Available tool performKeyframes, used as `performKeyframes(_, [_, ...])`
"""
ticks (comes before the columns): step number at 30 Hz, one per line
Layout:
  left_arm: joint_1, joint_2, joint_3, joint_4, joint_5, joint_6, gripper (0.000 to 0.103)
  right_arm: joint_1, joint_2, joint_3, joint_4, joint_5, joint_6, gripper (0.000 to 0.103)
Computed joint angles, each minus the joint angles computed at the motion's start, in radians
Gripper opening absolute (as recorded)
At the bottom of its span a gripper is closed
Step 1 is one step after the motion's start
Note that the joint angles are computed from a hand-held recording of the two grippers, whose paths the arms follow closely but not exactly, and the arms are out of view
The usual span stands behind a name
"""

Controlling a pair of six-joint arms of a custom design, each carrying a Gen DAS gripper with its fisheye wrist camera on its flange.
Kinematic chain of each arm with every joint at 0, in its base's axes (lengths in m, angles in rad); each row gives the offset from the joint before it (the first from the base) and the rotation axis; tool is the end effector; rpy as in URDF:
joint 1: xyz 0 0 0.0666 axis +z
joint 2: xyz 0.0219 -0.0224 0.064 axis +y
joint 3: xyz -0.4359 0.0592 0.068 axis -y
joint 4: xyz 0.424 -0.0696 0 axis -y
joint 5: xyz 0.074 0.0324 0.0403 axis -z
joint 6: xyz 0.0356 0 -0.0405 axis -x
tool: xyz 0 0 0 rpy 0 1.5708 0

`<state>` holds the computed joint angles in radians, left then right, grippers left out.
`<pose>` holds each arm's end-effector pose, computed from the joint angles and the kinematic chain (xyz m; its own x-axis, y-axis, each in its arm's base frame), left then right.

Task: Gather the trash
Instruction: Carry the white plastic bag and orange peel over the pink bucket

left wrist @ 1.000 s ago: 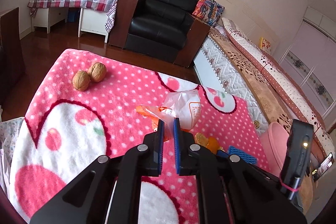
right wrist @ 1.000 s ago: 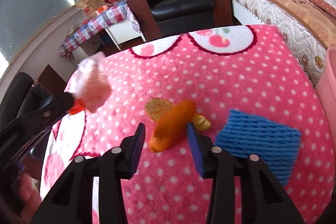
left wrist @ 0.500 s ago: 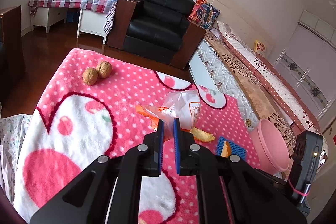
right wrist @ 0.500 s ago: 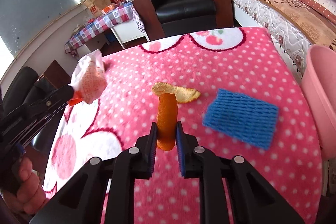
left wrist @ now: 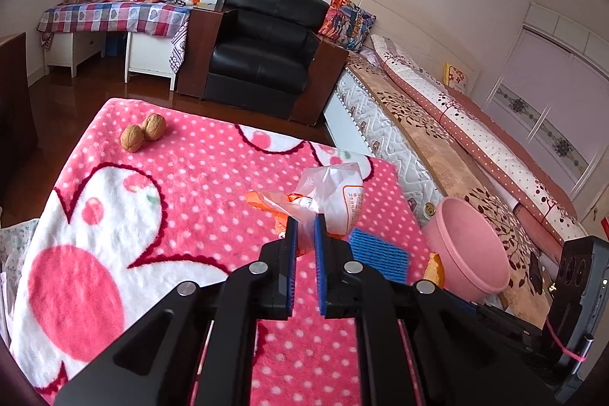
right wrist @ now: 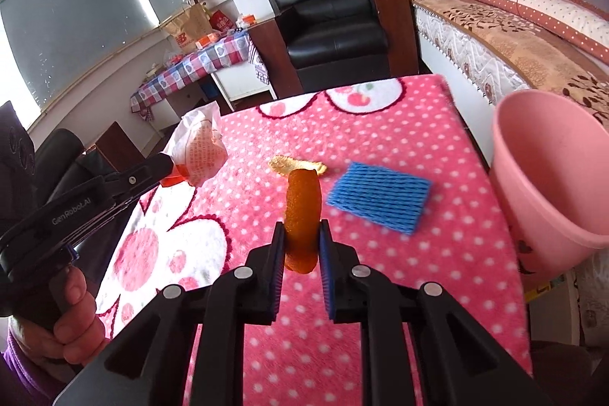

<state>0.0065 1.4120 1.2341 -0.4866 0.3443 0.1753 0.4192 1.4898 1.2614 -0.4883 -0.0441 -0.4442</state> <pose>0.5220 -0.0090 0.4303 -0.6525 -0.1684 -0.7389 0.1481 0.9279 -0.3423 0.5018 0.2249 0.4024 -0.7296 0.1449 -0.6684 -0.1367 0.9267 0.3502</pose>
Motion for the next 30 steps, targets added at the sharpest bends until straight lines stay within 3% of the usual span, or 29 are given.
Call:
performKeyframes(16, [-0.186,0.013,0.048,0.028,-0.052,-0.005,0.008,-0.184,-0.167,-0.121,0.055,0.044,0.012,0.016])
performKeyframes(30, [-0.344,0.141,0.172,-0.006,-0.038,-0.062,0.008,-0.364,-0.154,-0.132,0.044,0.015,0.021,0.016])
